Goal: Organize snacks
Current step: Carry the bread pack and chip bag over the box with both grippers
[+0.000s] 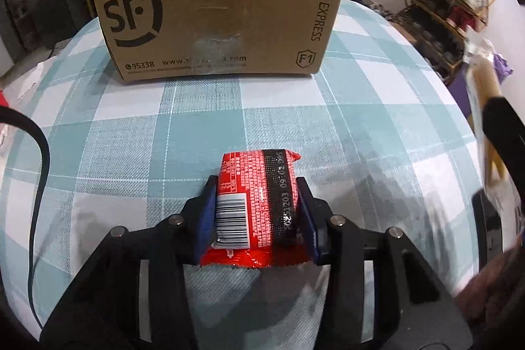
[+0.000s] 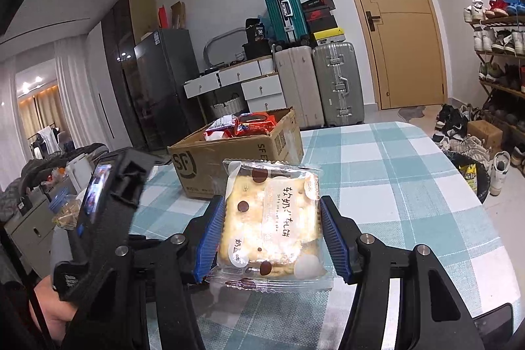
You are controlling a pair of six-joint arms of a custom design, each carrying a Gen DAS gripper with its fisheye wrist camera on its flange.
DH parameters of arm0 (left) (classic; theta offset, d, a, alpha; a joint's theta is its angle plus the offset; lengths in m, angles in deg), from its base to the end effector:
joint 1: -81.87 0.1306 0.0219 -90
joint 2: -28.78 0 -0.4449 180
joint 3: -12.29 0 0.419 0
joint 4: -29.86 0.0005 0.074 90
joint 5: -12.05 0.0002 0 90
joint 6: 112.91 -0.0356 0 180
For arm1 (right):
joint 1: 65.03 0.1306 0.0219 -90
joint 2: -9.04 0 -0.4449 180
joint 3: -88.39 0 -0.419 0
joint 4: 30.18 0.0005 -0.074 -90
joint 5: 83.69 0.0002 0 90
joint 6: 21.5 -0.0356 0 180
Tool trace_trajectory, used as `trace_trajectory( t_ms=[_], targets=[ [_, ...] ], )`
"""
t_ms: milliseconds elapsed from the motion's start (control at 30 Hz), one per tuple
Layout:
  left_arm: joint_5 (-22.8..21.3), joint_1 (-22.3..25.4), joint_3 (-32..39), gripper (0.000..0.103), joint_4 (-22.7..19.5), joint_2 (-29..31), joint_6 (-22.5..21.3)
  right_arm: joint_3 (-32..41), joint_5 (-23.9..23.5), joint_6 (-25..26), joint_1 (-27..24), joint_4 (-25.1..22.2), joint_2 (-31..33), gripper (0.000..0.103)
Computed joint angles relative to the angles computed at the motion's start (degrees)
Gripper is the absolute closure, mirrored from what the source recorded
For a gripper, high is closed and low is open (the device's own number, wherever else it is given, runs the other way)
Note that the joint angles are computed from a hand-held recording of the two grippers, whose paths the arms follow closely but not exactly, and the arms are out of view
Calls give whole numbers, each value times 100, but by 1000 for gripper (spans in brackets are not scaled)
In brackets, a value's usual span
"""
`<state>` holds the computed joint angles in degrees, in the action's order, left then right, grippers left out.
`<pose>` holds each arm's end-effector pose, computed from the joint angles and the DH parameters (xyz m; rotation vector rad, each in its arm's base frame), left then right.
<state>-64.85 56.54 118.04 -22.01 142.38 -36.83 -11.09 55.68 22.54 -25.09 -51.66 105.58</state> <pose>0.6017 -0.2943 0.3871 0.9547 2.4356 -0.3691 0.4411 0.3335 0.3977 0.5381 1.9038 -0.0008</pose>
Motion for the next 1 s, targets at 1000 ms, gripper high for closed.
trace_trajectory(
  t_ms=[1000],
  targets=[
    [1452,989,3801,61,-2308,834,-1045,1931,-1228,1470,-514,-362,14,45]
  ],
)
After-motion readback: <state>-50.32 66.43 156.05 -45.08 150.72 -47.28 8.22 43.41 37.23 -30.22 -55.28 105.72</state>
